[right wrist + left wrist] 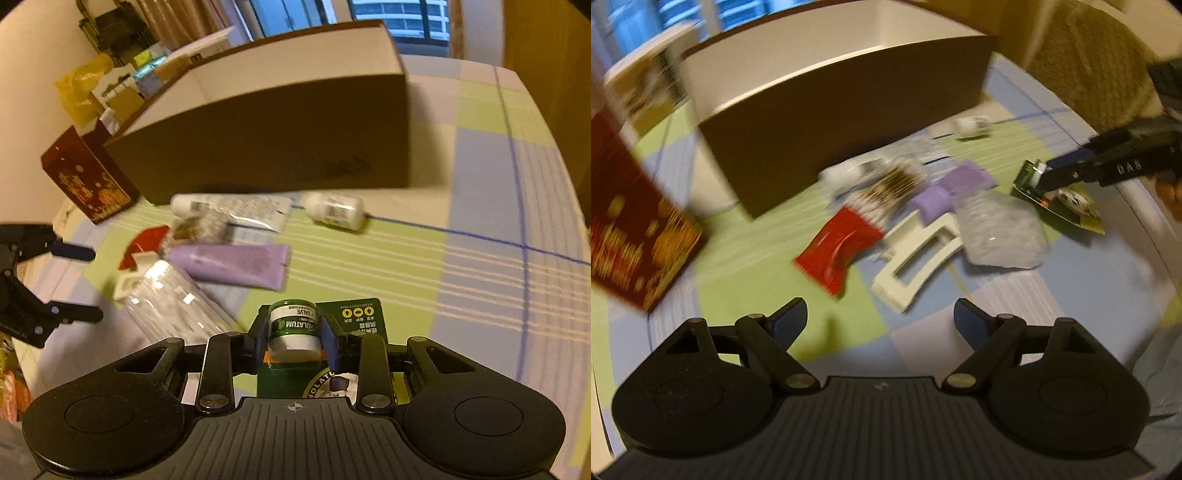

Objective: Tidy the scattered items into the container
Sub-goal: 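Grasp the green jar on its card with the right gripper, then grasp the white hair clip with the left gripper while the right gripper holds the jar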

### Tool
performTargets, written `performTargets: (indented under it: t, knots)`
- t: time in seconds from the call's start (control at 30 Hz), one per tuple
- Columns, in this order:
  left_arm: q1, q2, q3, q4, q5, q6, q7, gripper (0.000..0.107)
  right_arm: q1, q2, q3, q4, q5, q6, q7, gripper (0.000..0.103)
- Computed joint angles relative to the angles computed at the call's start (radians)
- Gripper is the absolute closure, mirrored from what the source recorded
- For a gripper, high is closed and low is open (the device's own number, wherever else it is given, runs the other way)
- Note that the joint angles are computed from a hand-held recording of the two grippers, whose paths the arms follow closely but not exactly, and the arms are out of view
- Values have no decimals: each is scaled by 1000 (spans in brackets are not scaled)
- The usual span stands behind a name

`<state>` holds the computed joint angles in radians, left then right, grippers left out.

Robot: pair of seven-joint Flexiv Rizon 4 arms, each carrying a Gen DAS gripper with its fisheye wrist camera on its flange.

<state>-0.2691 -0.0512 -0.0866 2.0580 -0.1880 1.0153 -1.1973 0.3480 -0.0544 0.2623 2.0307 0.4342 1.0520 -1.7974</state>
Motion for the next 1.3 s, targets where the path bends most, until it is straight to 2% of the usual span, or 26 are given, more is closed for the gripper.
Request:
performTargets:
  t: [0.17, 0.23, 0.3, 0.37, 0.53, 0.57, 0.6, 0.63, 0.7, 0.73, 0.87, 0.9, 0.93, 1.03, 1.1, 1.13, 1.17, 1.2, 1.3]
  knots:
    - [-6, -58, -18, -46, 34, 10, 107, 39, -18, 30, -13, 23, 36, -14, 10, 69]
    - [-6, -80, -23, -62, 30, -7, 134, 48, -19, 42, -16, 32, 40, -14, 13, 69]
    - [-7, -95, -26, -68, 15, -21, 153, 58, -19, 53, -20, 38, 50, -17, 10, 69]
    - [-13, -106, -23, -70, 26, -25, 146, 78, -19, 65, -24, 45, 67, -20, 1, 68]
    - [-9, -65, -17, -21, -12, -58, 170, 80, -10, 99, -33, 56, 94, -45, -53, 68]
    - [-8, -50, -12, -8, -11, -69, 175, 80, -7, 104, -34, 61, 90, -45, -62, 52]
    - [-6, -36, -6, 2, -7, -82, 171, 80, -4, 110, -32, 71, 78, -34, -64, 20]
    - [-4, -25, -1, 7, -3, -95, 158, 80, 0, 116, -29, 84, 73, -8, -74, 15]
    - [1, -6, 7, 24, -8, -97, 131, 73, 12, 124, -32, 91, 82, 11, -129, 16]
    - [3, 1, 9, 35, -21, -82, 124, 64, 17, 122, -29, 96, 55, 22, -123, 16]
    - [0, -10, 0, 39, -21, -15, 97, 57, 36, 97, -24, 103, -10, 56, -150, 17]
    - [-1, -21, -4, 34, -16, 2, 95, 57, 40, 88, -22, 104, -26, 62, -161, 27]
    - [-3, -32, -7, 32, -14, 19, 95, 56, 42, 79, -20, 106, -45, 64, -167, 32]
    - [-10, -57, -15, 29, 0, 64, 101, 57, 48, 58, -8, 128, -102, 103, -168, 35]
    - [-15, -65, -17, 31, 14, 83, 115, 63, 51, 44, 0, 147, -131, 148, -169, 36]
    - [-16, -64, -19, 36, 13, 91, 124, 68, 52, 37, 2, 154, -147, 162, -163, 40]
    - [-17, -61, -21, 44, 5, 103, 132, 68, 52, 30, 3, 162, -178, 172, -142, 57]
    - [-19, -58, -19, 48, 11, 106, 128, 68, 52, 23, 2, 172, -218, 178, -112, 66]
    - [-24, -44, -13, 58, 29, 107, 108, 69, 45, 23, 6, 186, -241, 189, -91, 67]
